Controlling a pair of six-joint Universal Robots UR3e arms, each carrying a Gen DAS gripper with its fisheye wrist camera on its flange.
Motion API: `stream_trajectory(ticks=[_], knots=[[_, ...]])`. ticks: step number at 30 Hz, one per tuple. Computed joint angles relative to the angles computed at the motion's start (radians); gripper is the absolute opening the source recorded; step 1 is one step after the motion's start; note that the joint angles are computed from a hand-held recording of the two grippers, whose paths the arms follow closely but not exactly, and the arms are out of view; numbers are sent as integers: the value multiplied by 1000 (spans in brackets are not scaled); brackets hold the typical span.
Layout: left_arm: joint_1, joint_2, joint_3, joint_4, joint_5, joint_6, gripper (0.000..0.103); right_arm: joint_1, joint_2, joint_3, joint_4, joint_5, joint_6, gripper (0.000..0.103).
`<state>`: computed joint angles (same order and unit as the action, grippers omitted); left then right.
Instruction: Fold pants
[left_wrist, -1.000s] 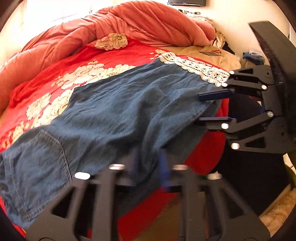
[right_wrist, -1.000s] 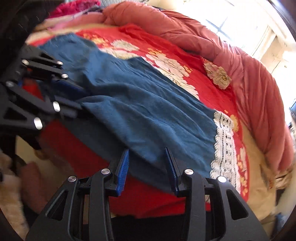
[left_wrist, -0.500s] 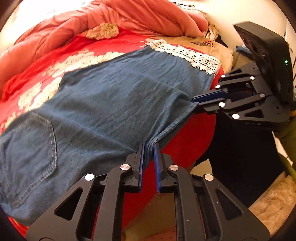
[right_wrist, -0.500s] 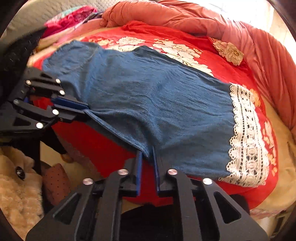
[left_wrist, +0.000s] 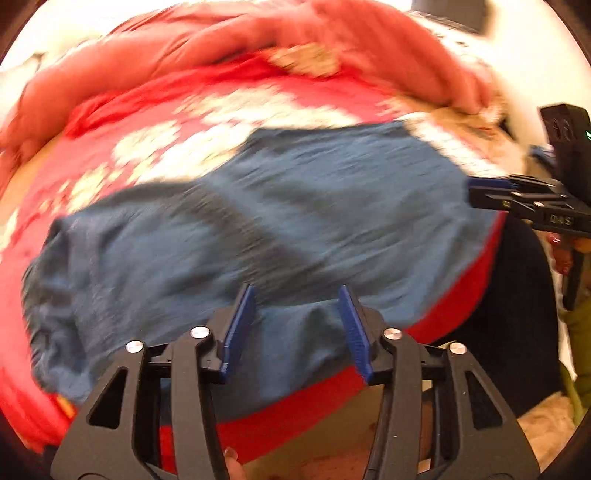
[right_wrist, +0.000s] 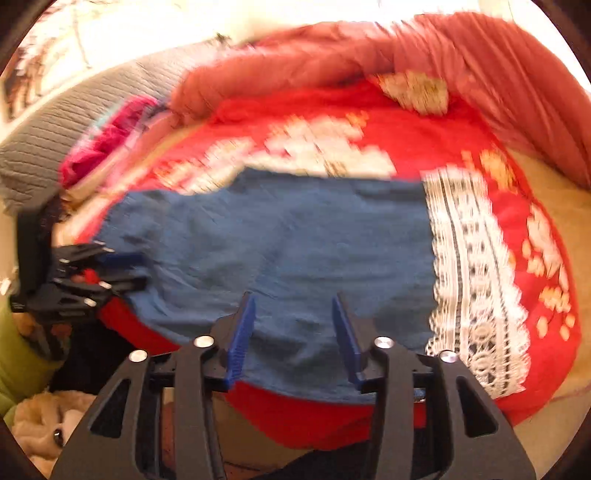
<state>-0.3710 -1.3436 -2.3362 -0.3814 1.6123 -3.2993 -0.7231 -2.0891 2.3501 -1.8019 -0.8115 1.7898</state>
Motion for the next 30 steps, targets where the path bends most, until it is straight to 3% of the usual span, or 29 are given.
stream_trajectory(ticks=[1,3,6,8,11,13,14,17,20,22,30], knots=[[19,20,-25,-8,-5,7,42,39,57,19,-127,-47,86,48],[76,85,-81,-11,-57,29,42,35,106,28,-161,-71,113,48],[147,139,-126,-11,-137,68,42,5,125,5,-100,-58,79,48],[130,145,-110,-28,-126,57,43,-11,88,7,-55,-53,41,49],[156,211,-86,-79,-183,74,53,-126,48,-59,162,29,-76,54],[146,203,-16,-104,-184,74,53,-184,85,-116,202,92,-65,56],[134,177,21,-100,-167,70,53,-188,111,-137,176,107,-38,56],[136,56,163,-104,-155,64,57,-133,279,-226,-84,116,174,56],[196,-92,297,-110,-225,70,57,-68,483,-393,-181,121,284,56],[225,-204,397,-137,-257,53,57,-6,635,-535,-212,102,360,56],[264,-548,695,-224,-300,83,49,152,1017,-954,-80,62,418,53]])
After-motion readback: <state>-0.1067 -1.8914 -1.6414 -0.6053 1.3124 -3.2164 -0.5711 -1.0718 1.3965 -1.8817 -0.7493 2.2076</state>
